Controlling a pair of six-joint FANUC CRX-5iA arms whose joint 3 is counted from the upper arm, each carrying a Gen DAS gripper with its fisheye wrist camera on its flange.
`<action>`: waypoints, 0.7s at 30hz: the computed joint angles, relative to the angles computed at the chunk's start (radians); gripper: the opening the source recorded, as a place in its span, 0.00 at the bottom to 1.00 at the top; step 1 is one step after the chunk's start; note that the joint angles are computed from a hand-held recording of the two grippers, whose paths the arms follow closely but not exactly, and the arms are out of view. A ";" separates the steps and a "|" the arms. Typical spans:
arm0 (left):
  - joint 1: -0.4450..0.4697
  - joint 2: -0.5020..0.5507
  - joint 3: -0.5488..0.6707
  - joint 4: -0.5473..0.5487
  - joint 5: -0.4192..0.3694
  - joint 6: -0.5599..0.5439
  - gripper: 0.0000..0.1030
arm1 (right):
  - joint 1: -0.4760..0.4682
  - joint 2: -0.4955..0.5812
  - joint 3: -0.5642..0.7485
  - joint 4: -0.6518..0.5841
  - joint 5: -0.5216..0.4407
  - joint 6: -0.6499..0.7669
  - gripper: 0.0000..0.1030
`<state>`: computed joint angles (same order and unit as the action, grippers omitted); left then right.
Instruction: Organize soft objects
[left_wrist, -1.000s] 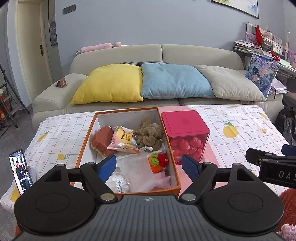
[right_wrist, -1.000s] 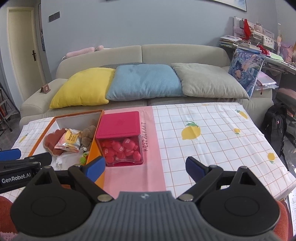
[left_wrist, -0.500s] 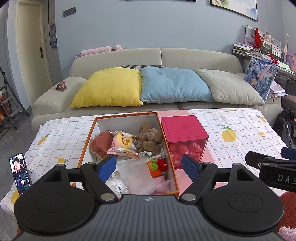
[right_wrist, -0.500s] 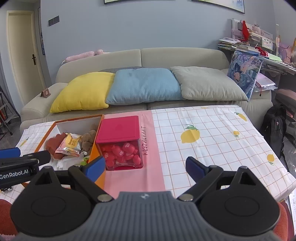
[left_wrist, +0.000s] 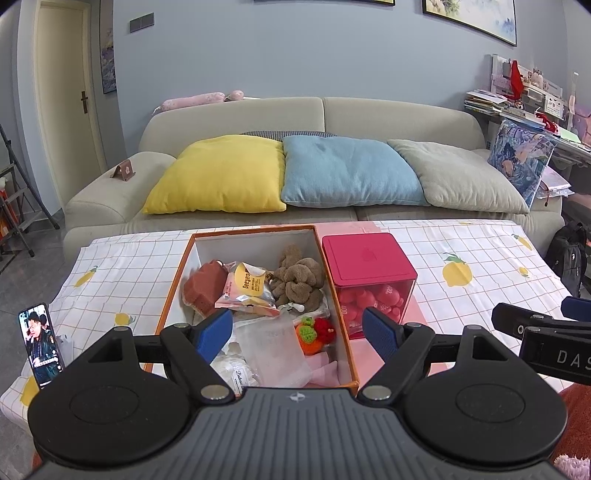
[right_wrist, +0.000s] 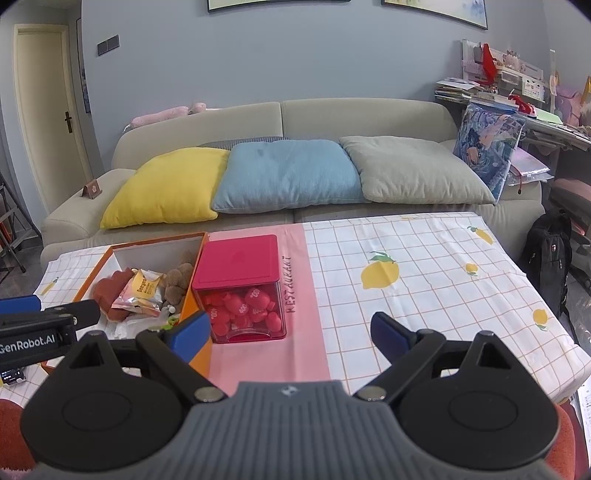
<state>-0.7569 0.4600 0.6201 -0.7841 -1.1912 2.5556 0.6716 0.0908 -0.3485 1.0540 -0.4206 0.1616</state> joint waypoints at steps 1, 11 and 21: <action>0.001 -0.002 -0.003 0.001 0.005 0.004 0.91 | 0.001 0.001 0.002 -0.005 -0.002 0.005 0.89; -0.002 -0.012 -0.018 -0.004 0.021 0.028 0.91 | 0.004 0.001 0.005 -0.016 -0.007 0.013 0.89; 0.000 -0.014 -0.022 -0.002 0.023 0.030 0.91 | 0.006 0.003 0.005 -0.027 -0.010 0.020 0.89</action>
<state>-0.7569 0.4462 0.5982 -0.7865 -1.1684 2.5860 0.6780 0.0935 -0.3434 1.0272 -0.4311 0.1811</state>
